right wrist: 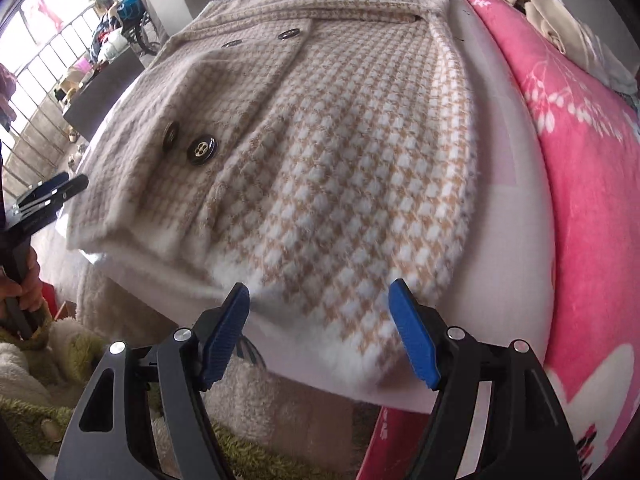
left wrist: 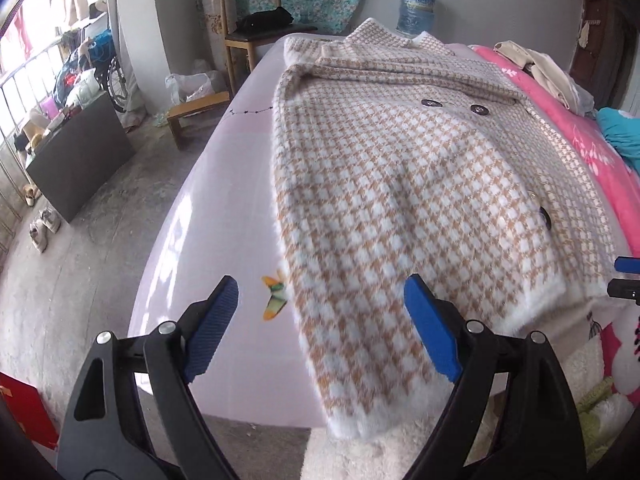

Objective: Fold large clothes

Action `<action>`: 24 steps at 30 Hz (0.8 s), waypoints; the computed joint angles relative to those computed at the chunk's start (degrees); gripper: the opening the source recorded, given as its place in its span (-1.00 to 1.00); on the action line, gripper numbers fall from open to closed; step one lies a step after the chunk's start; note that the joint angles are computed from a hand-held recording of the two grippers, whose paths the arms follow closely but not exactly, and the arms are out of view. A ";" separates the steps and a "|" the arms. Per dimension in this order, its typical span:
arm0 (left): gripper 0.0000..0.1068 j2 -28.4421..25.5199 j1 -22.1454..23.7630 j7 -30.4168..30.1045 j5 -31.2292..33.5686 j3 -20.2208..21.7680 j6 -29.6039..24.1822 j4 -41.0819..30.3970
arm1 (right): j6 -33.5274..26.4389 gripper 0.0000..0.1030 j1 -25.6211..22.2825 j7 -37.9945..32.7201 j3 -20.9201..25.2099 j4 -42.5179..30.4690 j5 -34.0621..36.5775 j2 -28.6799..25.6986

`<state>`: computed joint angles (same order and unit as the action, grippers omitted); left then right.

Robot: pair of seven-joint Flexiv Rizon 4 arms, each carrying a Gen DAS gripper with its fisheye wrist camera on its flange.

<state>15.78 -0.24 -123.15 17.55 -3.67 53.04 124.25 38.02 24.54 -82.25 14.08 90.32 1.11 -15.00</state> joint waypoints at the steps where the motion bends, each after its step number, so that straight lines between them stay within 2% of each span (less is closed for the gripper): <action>1: 0.52 0.53 -0.59 0.43 -1.41 0.96 1.67 1.30 | 0.95 0.37 -0.26 1.28 -0.29 0.66 0.21 0.70; 3: 0.52 1.27 -0.92 0.68 -3.17 1.79 4.55 3.47 | 3.38 0.37 -0.69 4.65 -1.20 1.58 -0.19 1.27; 7: 0.31 0.31 -0.82 1.39 -7.12 2.80 9.57 5.87 | 5.15 0.37 -2.46 8.42 -1.81 0.01 2.18 -0.56; 9: 0.22 -1.08 -1.84 3.79 -11.36 4.09 12.56 7.08 | 5.04 0.37 -3.08 9.33 -1.79 -0.96 3.10 -1.78; 12: 0.00 -2.13 -2.30 5.55 -15.99 4.64 13.36 7.97 | 5.60 0.37 -4.13 8.53 -0.88 -1.41 5.50 -2.18; 14: -0.15 -1.85 -4.33 8.61 -20.99 5.69 15.24 9.61 | 4.10 0.37 -4.86 7.32 0.03 -2.12 8.03 -2.07; 15: -0.16 -1.62 -5.32 10.26 -23.46 6.09 15.65 10.34 | 3.29 0.36 -5.23 6.73 0.44 -2.00 9.40 -1.71; 17: -0.18 -0.94 -5.14 10.46 -24.29 5.30 14.34 10.80 | 3.07 0.32 -5.43 6.35 0.80 -0.93 11.24 -0.83; 20: -0.18 -0.34 -4.72 10.03 -24.31 4.39 13.53 11.22 | 2.92 0.20 -5.47 6.00 1.06 0.27 13.40 0.31; 22: -0.21 -0.37 -3.98 8.91 -23.36 3.72 13.46 11.19 | 2.74 -0.06 -5.44 5.65 1.05 0.41 14.62 0.34; 24: -0.36 -0.16 -2.57 6.47 -20.73 2.61 12.79 10.67 | 2.70 -0.24 -4.85 6.19 0.63 0.60 13.56 0.27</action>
